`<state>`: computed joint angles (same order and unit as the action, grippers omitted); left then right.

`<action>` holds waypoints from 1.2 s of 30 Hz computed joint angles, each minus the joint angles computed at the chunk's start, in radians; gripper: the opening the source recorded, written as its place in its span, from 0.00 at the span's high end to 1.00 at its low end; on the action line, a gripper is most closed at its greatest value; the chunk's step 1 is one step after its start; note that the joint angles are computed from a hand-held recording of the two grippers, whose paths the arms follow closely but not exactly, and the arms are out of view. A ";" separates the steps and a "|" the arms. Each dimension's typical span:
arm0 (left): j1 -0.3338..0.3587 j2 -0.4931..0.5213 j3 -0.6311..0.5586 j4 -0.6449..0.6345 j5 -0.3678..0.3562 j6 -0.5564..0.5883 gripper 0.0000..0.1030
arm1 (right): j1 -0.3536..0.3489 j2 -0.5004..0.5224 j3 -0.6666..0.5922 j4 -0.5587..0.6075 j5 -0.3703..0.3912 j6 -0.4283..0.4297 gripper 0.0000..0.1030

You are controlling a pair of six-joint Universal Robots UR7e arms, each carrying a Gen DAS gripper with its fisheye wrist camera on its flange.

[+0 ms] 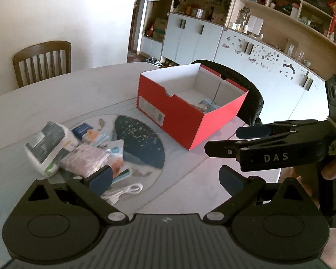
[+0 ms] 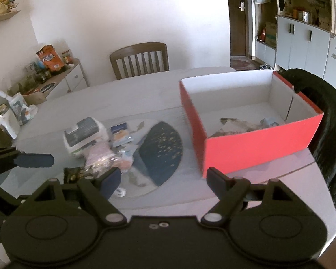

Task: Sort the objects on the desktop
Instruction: 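Withdraw both open tools from the shoebox back toward the table pile, then grasp the pig-shaped toy with the left tool while the right tool grasps the black bag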

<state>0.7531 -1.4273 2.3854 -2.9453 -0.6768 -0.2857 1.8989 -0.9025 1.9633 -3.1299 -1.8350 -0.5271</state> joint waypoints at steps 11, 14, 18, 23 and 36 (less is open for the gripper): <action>-0.036 -0.129 0.126 0.022 0.038 -0.027 0.00 | 0.046 0.021 0.085 -0.092 -0.026 0.027 0.19; -0.048 -0.159 0.165 0.019 0.054 -0.030 0.00 | 0.059 0.031 0.107 -0.121 -0.038 0.021 0.19; -0.062 -0.183 0.215 -0.019 0.087 -0.013 0.00 | 0.070 0.047 0.121 -0.145 -0.054 0.023 0.19; -0.075 -0.226 0.273 -0.037 0.113 -0.022 0.00 | 0.084 0.064 0.135 -0.160 -0.067 0.027 0.19; -0.082 -0.329 0.358 0.038 0.151 -0.055 0.00 | 0.111 0.109 0.141 -0.145 -0.070 0.042 0.19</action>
